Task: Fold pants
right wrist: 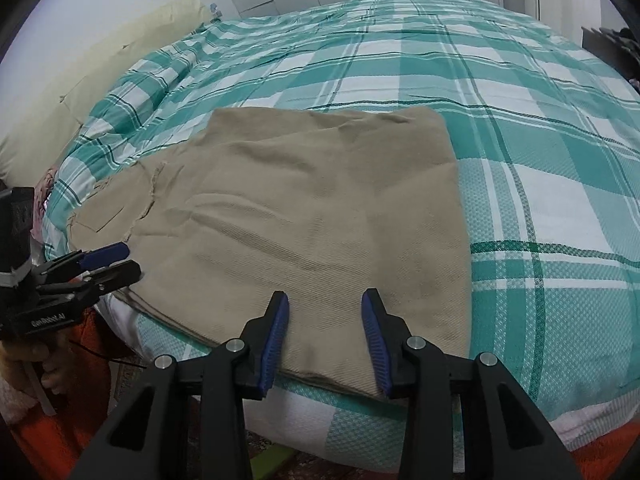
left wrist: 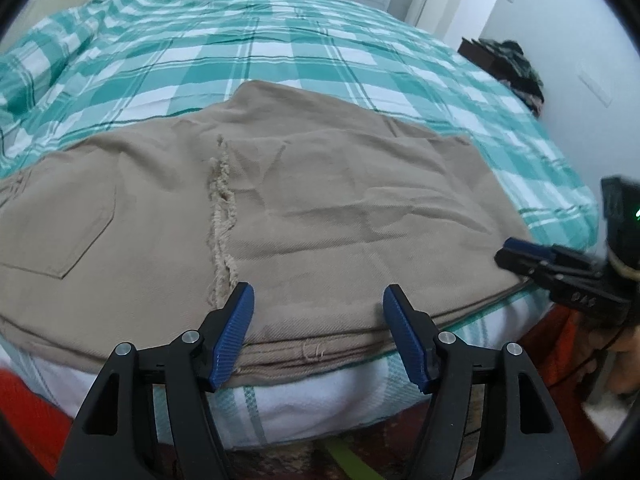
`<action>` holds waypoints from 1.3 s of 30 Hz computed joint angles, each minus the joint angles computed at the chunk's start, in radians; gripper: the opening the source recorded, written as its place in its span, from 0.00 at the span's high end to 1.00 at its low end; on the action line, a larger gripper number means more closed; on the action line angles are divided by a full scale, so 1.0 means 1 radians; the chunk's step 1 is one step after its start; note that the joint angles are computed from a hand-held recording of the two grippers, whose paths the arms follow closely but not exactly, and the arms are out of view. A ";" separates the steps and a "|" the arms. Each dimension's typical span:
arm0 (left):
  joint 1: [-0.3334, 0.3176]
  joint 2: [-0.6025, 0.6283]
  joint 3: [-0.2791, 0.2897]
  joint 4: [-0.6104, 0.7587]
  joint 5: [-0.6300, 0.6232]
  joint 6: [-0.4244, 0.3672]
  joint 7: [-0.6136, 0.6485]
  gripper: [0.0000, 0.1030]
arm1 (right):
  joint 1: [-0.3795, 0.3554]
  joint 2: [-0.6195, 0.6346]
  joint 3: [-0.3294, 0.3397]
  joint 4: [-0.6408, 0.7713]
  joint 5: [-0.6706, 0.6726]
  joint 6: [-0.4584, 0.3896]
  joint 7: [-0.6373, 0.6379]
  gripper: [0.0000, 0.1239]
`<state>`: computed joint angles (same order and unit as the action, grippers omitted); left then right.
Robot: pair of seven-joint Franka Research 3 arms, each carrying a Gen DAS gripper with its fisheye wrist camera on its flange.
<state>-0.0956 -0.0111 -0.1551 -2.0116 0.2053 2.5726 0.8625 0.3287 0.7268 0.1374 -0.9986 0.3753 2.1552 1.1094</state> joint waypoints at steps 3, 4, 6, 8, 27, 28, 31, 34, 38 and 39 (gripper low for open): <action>0.010 -0.042 0.011 -0.033 -0.055 0.009 -0.008 0.33 | -0.001 -0.007 0.001 -0.014 0.003 0.010 -0.006 0.69; 0.016 -0.060 0.016 -0.046 -0.060 0.007 -0.026 0.33 | -0.001 -0.008 0.001 -0.016 0.003 0.011 -0.007 0.69; 0.031 -0.113 0.034 -0.090 -0.098 0.026 -0.050 0.33 | -0.001 -0.010 0.000 -0.018 0.003 0.012 -0.006 0.69; 0.051 -0.169 0.056 -0.136 -0.137 0.043 -0.078 0.33 | 0.000 -0.010 0.000 -0.018 0.002 0.013 -0.005 0.69; 0.136 -0.429 0.234 -0.506 -0.390 0.264 -0.327 0.40 | -0.007 0.001 0.007 -0.004 0.021 0.011 -0.002 0.68; 0.138 -0.423 0.237 -0.505 -0.391 0.265 -0.323 0.40 | -0.008 0.002 0.008 -0.002 0.023 0.010 -0.003 0.68; 0.150 -0.404 0.235 -0.502 -0.387 0.284 -0.313 0.42 | -0.008 -0.003 0.008 -0.011 0.026 0.017 -0.005 0.68; 0.180 -0.389 0.215 -0.502 -0.364 0.316 -0.336 0.63 | -0.008 -0.003 0.008 -0.012 0.026 0.017 -0.005 0.68; 0.235 -0.405 0.173 -0.525 -0.293 0.322 -0.393 0.98 | -0.008 -0.006 0.008 -0.018 0.027 0.023 -0.005 0.67; 0.235 -0.423 0.170 -0.535 -0.283 0.325 -0.399 0.99 | -0.008 -0.009 0.008 -0.024 0.028 0.025 -0.006 0.67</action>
